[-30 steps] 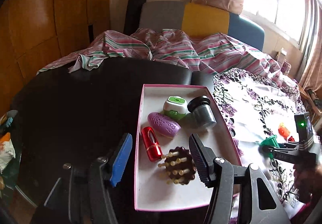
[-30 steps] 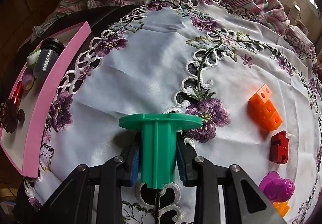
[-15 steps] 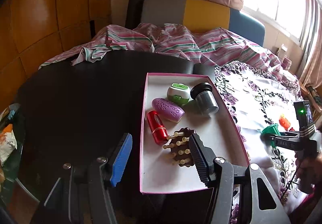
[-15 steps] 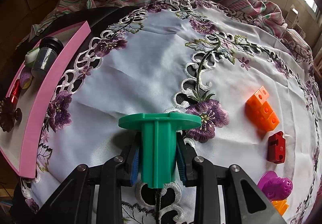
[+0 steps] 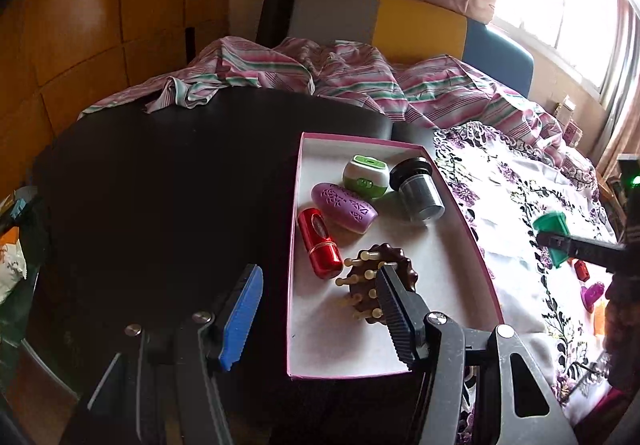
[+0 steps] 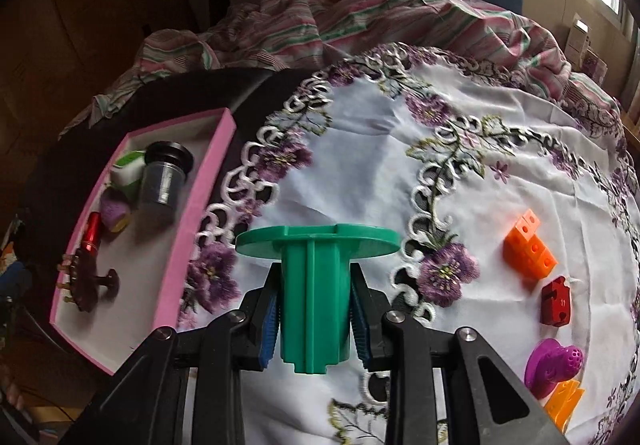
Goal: Organize rigid objects
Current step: 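Carry the green spool stand into the tray and open the right tool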
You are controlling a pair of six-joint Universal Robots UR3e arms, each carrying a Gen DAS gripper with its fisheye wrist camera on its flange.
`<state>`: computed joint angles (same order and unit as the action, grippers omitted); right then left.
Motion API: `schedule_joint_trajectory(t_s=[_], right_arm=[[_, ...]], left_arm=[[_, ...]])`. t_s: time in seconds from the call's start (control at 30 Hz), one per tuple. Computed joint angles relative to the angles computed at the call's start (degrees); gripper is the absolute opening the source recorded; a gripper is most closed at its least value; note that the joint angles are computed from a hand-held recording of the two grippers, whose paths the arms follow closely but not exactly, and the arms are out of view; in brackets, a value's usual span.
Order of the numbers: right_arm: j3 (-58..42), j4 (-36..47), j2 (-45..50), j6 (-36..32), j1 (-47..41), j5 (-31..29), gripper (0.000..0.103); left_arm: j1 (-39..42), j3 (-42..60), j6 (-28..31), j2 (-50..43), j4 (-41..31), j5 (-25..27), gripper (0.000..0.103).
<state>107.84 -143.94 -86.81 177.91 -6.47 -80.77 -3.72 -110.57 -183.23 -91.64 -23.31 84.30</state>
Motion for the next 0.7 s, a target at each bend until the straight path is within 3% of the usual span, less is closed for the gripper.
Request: schedule_joint_trajectory(t_s=[0.17,0.53,0.7], right_arm=[[-10.3,3.9,5.3,0.4,6.9,2.2,0.03],[-44.2,19.8,30.3,2.8,18.8,3.3,0.03],[-62.3,26.8,43.0,7.1,20.3,-0.4,0.03]], left_arm=[[0.6,-0.8,-0.2,0.0,0.4,-0.3,0.06],[4.1,-2.5,-0.3,0.3,0.2,-2.7,0.06],[5.0,-2.9,-0.3,0.3,0.2,-3.4,0.06]])
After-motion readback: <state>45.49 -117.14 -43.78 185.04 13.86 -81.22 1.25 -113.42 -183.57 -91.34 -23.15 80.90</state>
